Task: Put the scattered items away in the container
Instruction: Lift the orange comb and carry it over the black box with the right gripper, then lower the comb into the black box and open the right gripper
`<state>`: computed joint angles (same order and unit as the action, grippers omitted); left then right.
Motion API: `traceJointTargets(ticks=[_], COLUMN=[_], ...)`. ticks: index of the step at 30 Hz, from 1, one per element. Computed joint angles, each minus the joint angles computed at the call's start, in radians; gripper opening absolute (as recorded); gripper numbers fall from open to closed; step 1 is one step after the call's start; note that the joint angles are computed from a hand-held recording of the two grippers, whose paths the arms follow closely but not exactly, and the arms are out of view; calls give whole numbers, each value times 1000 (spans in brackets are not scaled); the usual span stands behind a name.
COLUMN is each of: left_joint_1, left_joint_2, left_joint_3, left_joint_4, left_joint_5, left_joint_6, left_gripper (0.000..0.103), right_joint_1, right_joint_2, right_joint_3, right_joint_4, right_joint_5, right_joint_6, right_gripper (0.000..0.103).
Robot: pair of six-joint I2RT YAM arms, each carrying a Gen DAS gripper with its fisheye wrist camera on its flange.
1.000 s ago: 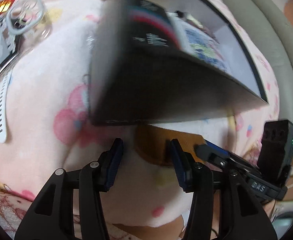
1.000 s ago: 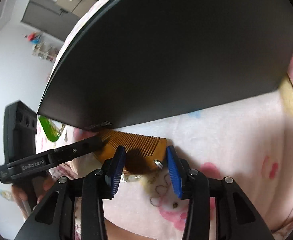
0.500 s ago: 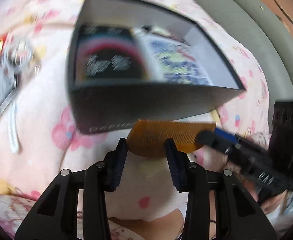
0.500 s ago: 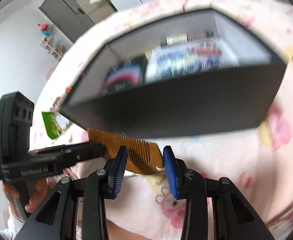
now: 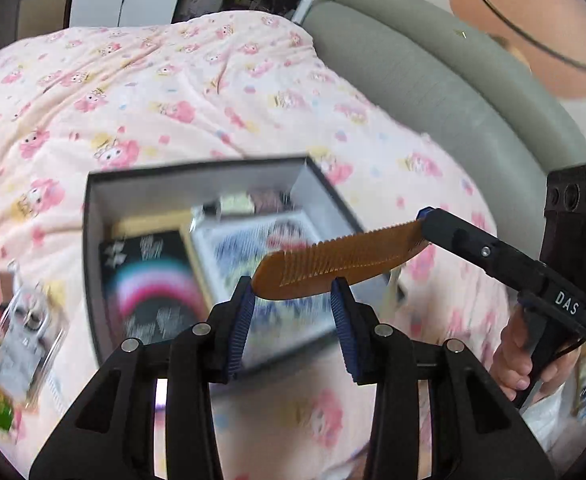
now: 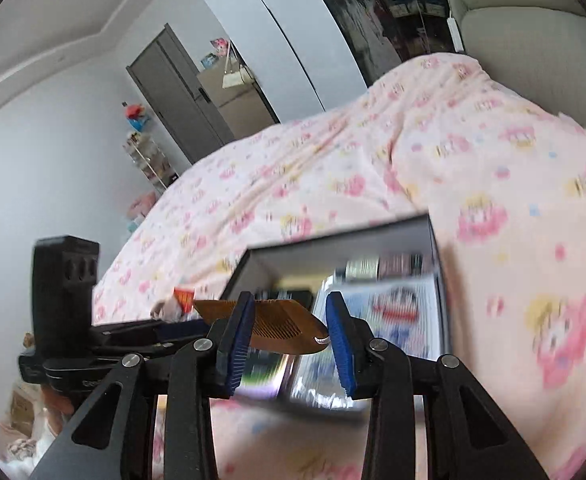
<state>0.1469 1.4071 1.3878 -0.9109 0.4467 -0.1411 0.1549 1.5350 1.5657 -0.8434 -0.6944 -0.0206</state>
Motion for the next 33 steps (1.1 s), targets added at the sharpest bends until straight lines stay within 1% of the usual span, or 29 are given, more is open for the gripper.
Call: traceJointTargets(ticks=[2, 3, 5, 7, 10, 12, 13, 15, 17, 20, 24, 28, 29, 31, 32, 33], left_joint_1=[12, 5, -18, -32, -44, -53, -60, -74, -98, -113, -105, -105, -110, -123, -127, -129], left_joint_2=[55, 89, 131, 148, 199, 232, 251, 287, 318, 333, 311, 369, 396, 429, 432, 429], left_joint_3=[43, 56, 63, 51, 22, 14, 18, 35, 70, 98, 106, 135, 153, 173, 175, 171], left_joint_4=[6, 16, 19, 8, 4, -8, -22, -55, -101, -139, -109, -64, -67, -78, -79, -75], left_joint_5=[32, 32, -6, -30, -27, -20, -19, -21, -64, -90, -158, -194, -209, -244, -247, -240], left_joint_6=[-14, -31, -34, -28, -30, -28, -26, -21, -17, -1, -23, -65, -75, -113, -127, -134], left_gripper=[39, 39, 39, 39, 39, 39, 39, 39, 39, 39, 39, 38, 38, 33, 33, 33], right_joint_1=[-14, -13, -17, -19, -25, -30, -33, -25, -15, -2, 23, 83, 106, 144, 172, 186], right_joint_2=[74, 118, 145, 188, 242, 282, 295, 289, 267, 251, 213, 223, 230, 213, 194, 190], right_joint_3=[84, 117, 103, 110, 95, 96, 92, 66, 37, 11, -27, -18, -11, -33, -56, -63], right_joint_4=[-23, -38, -31, -67, -102, -148, -166, -143, -105, -66, 10, 45, 53, 98, 135, 144], right_joint_5=[-21, -19, -19, 3, 13, 21, 33, 86, 133, 165, 251, 366, 406, 495, 552, 573], right_joint_6=[-5, -9, -13, -42, -73, -90, -99, -120, -115, -114, -116, -128, -126, -124, -142, -156], right_gripper=[32, 32, 32, 32, 32, 32, 30, 30, 30, 30, 30, 30, 30, 30, 31, 32])
